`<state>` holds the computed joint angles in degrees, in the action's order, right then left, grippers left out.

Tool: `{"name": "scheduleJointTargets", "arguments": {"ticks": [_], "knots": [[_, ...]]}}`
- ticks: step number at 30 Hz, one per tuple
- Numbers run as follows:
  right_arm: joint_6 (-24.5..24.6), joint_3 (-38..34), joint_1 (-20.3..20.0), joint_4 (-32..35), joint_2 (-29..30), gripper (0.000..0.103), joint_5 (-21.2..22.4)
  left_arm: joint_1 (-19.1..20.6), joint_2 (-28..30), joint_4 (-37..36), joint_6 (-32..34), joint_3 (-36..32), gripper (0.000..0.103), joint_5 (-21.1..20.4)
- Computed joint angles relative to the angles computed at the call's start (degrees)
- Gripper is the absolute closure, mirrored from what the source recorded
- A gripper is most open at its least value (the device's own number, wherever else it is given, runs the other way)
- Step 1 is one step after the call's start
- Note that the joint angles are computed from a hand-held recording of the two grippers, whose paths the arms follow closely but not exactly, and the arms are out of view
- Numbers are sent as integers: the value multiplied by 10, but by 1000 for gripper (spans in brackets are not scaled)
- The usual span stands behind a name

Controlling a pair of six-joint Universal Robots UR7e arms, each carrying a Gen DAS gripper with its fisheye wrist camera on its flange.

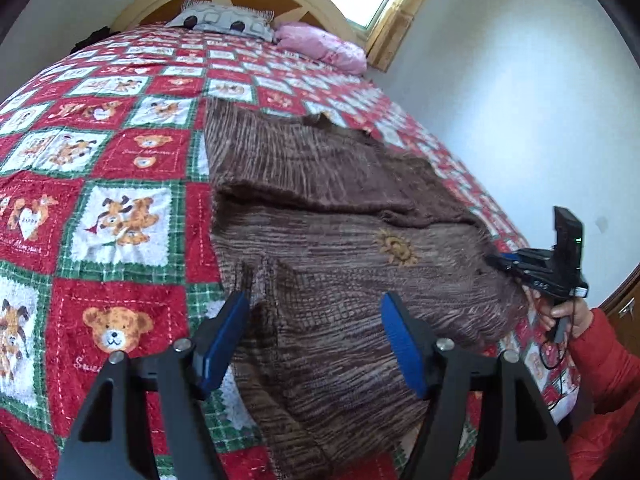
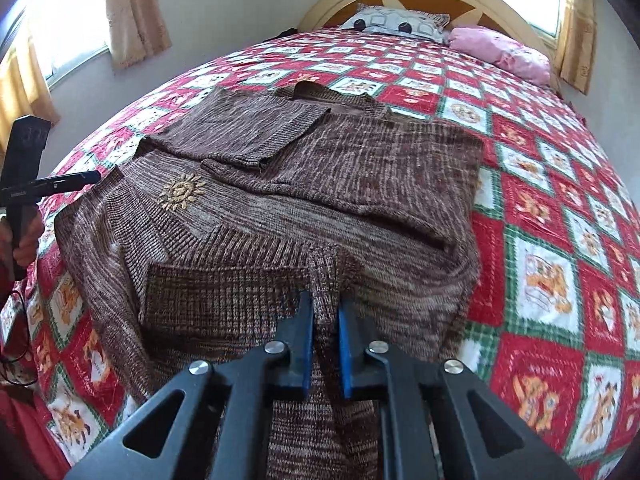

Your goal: Fold small clothes

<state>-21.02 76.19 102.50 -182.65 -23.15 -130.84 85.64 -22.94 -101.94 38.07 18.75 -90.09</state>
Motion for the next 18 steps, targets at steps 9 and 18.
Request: {"name": "scheduleJointTargets", "arguments": {"ticks": [9, 18], "knots": [[31, 68, 4, -130, -18, 94, -15, -6, 11, -40, -10, -9, 32, 35], [75, 88, -10, -146, -23, 94, 9, -14, -17, -121, 13, 79, 44, 73]]}}
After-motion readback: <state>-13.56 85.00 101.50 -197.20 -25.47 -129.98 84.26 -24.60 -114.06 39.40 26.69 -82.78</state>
